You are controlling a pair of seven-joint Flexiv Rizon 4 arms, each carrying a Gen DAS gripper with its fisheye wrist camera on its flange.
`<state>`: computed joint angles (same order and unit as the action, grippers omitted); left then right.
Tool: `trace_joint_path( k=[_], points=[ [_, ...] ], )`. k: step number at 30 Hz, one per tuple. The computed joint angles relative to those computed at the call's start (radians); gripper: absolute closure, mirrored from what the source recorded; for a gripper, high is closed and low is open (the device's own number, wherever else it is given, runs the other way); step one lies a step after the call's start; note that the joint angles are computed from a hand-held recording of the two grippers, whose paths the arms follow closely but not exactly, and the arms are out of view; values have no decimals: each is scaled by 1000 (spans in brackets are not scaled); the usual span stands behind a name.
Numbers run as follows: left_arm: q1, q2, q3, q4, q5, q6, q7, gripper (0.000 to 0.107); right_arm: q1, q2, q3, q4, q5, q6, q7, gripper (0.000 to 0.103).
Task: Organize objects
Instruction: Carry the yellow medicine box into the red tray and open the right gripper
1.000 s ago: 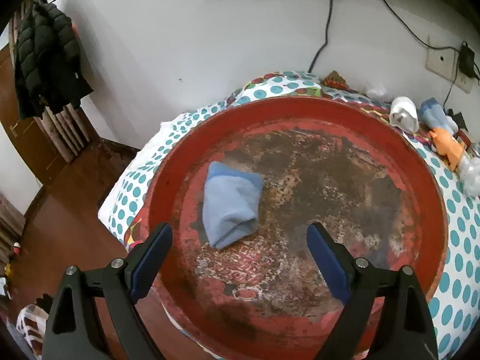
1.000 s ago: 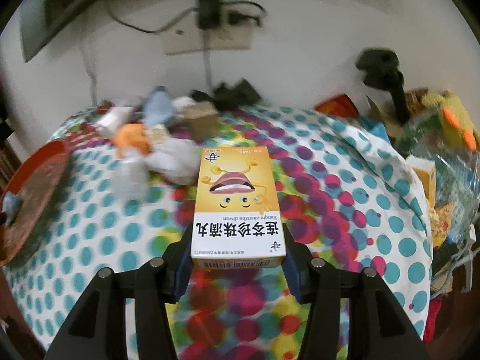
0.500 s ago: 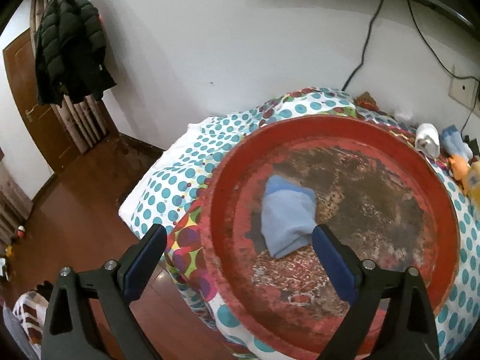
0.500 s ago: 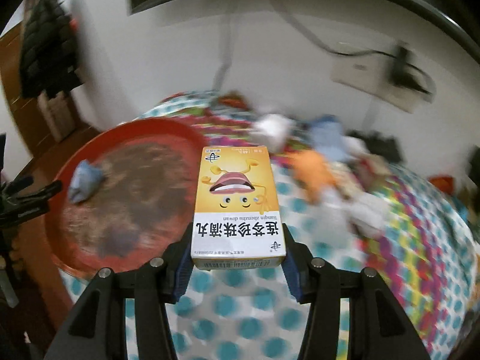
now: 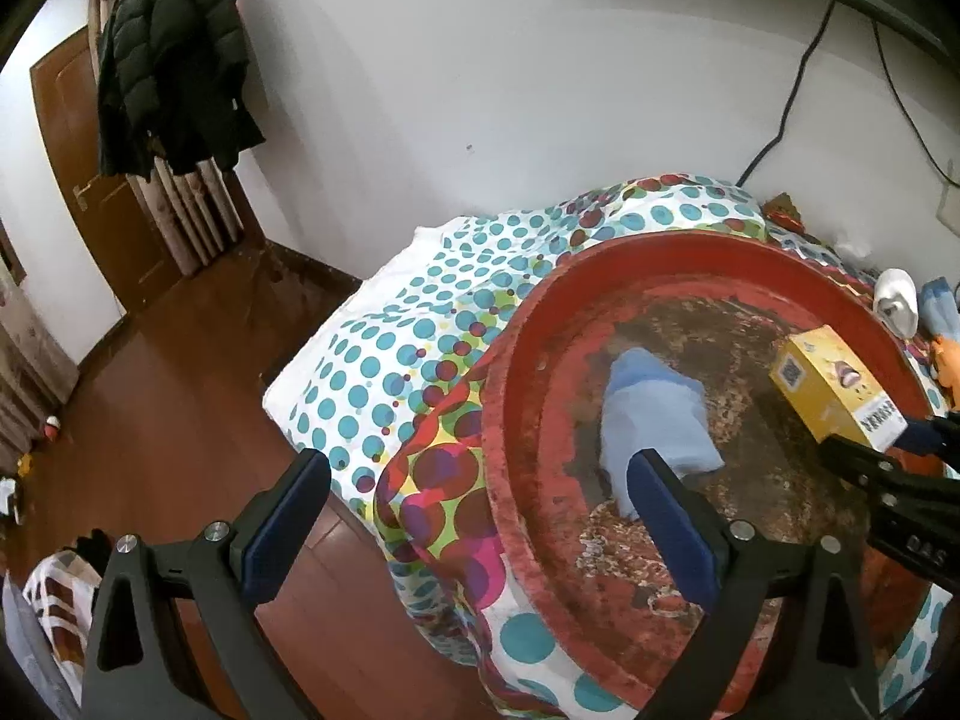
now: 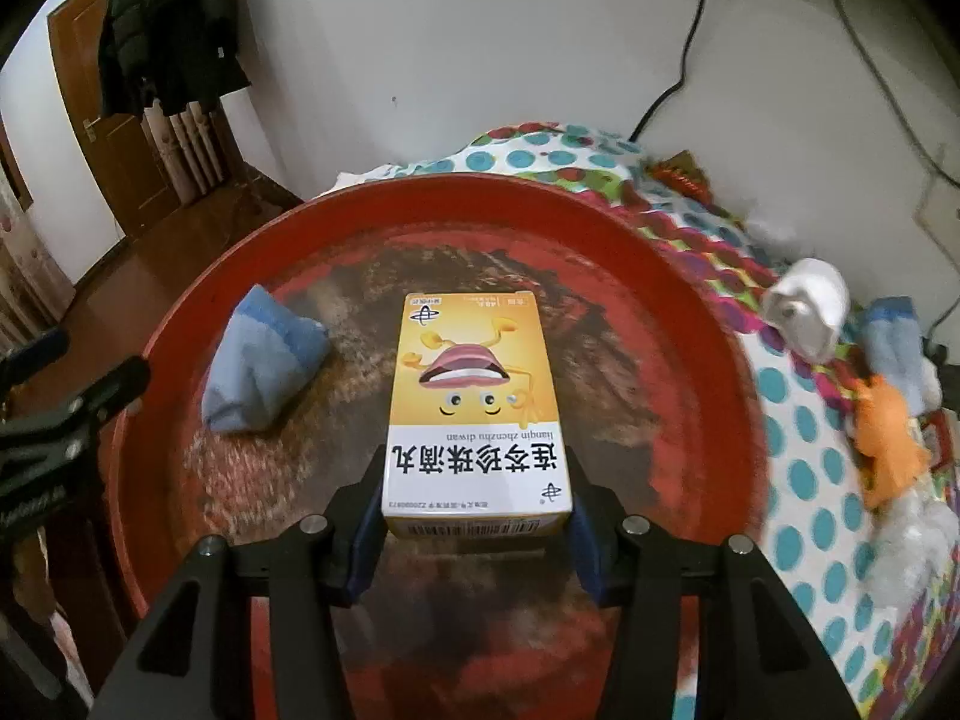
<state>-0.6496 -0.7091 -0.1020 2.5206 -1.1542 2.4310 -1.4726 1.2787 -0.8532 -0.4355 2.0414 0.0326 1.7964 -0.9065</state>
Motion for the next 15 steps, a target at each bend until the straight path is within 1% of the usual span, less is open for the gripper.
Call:
trace_joint_path(
  k=[2,5,9,12,13,15],
  points=[
    [5,-1,-1,0,3,-4,-7,8,-15,-6,12,-28,-13,-23,4,51],
    [15,-1,1,2,27,-15,-27,8,-62,-13,47,-57,-46,-44,9,51],
    [4,-5,8,-6,15,-23,-13,8,-95,-19,73,-82,-91,-82,29,50],
    [3,-5,9,-8,19,-22,-10,8,-80,-17,52,-72,-110,-92,58,48],
    [1,-5,9,-9,16,-22,-8,8,-75,-12,48,-62,-112,-88,67,46],
    [-5,-9,8,-16,5,-20,3,8,-62,6,39,-26,-110,-59,71,44]
  ],
)
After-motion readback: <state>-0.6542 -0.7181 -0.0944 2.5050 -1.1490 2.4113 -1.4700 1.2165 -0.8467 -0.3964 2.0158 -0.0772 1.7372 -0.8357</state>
